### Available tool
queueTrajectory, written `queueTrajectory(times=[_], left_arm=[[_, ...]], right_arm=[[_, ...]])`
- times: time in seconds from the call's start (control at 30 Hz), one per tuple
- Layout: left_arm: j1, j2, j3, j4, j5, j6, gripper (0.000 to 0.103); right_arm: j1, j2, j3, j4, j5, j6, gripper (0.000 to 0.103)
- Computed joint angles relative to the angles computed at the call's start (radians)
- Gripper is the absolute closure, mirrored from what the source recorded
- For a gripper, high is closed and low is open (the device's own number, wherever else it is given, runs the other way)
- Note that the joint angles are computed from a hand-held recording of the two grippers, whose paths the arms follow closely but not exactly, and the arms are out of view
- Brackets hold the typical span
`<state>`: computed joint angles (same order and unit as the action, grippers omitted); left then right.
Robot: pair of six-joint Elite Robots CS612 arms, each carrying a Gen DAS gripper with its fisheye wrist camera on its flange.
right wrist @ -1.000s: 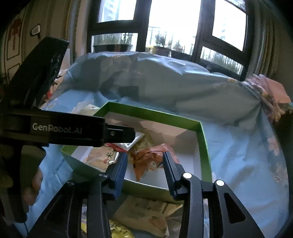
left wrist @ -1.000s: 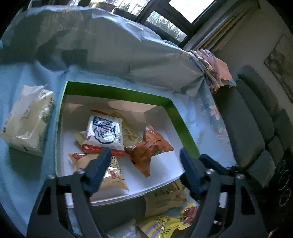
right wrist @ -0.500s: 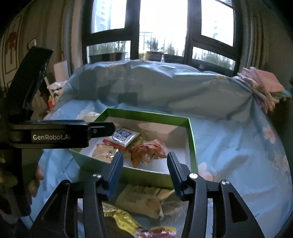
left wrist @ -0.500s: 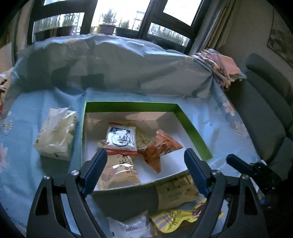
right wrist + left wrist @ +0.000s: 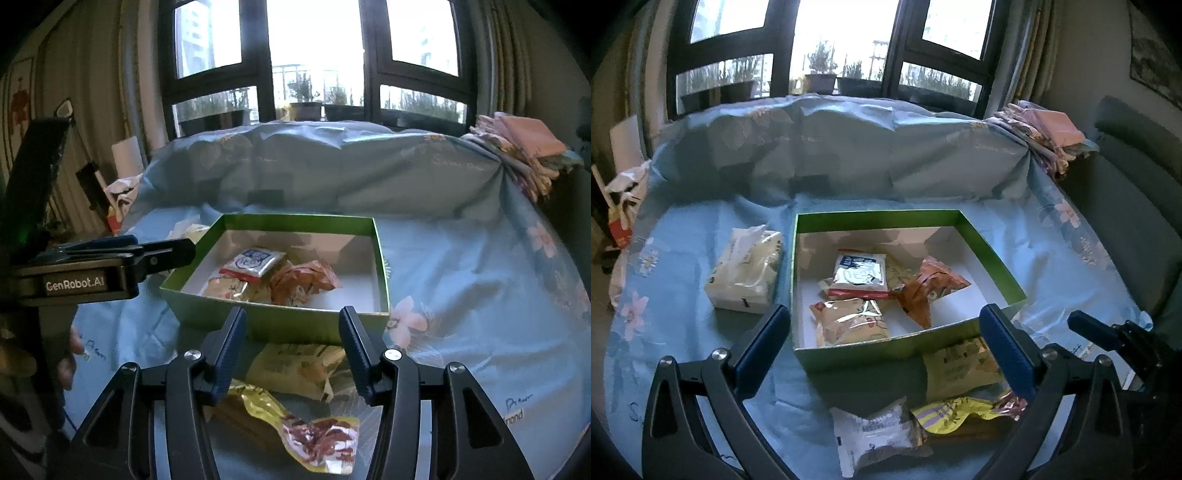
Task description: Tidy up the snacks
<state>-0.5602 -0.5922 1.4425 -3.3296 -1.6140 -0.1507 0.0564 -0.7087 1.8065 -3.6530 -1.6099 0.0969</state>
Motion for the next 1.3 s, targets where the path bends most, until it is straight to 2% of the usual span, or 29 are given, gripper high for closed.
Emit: queueTrajectory(times=[0.23, 0.5, 0.63, 0.7, 0.87, 0.97, 1.17, 1.3], left_arm=[[-0.018, -0.016, 0.049, -0.05, 0.083, 0.008, 0.0], [-0.021, -0.026, 0.094, -0.017, 0.123, 0.006, 0.0], [-0.017, -0.027, 0.123, -0.034, 0.1, 0.003, 0.0], [-0.014, -0.028, 0.145, -0.063, 0.068, 0.008, 0.0], [-0.02, -0.028, 0.182, -0.115, 0.031, 0.056, 0.0], [-0.029, -0.022, 0.19, -0.12, 0.031, 0.097, 0.0], [-0.045, -0.009, 0.174, -0.063, 0.033, 0.173, 0.0], [-0.044, 0.003, 0.151, -0.019, -0.005, 0.187, 0.001]], right_arm=[[-0.004, -0.01, 0.028, -0.028, 0.017, 0.003, 0.05], [-0.021, -0.016, 0.077, -0.03, 0.035, 0.034, 0.05], [-0.039, -0.014, 0.109, -0.045, 0.065, 0.046, 0.048], [-0.048, -0.01, 0.122, -0.061, 0.082, 0.051, 0.039], [-0.071, -0.002, 0.149, -0.077, 0.167, 0.047, 0.038], [-0.075, 0.002, 0.161, -0.076, 0.183, 0.025, 0.038], [-0.084, 0.012, 0.174, -0.06, 0.193, 0.007, 0.038], [-0.098, 0.021, 0.167, -0.029, 0.224, 0.016, 0.038]])
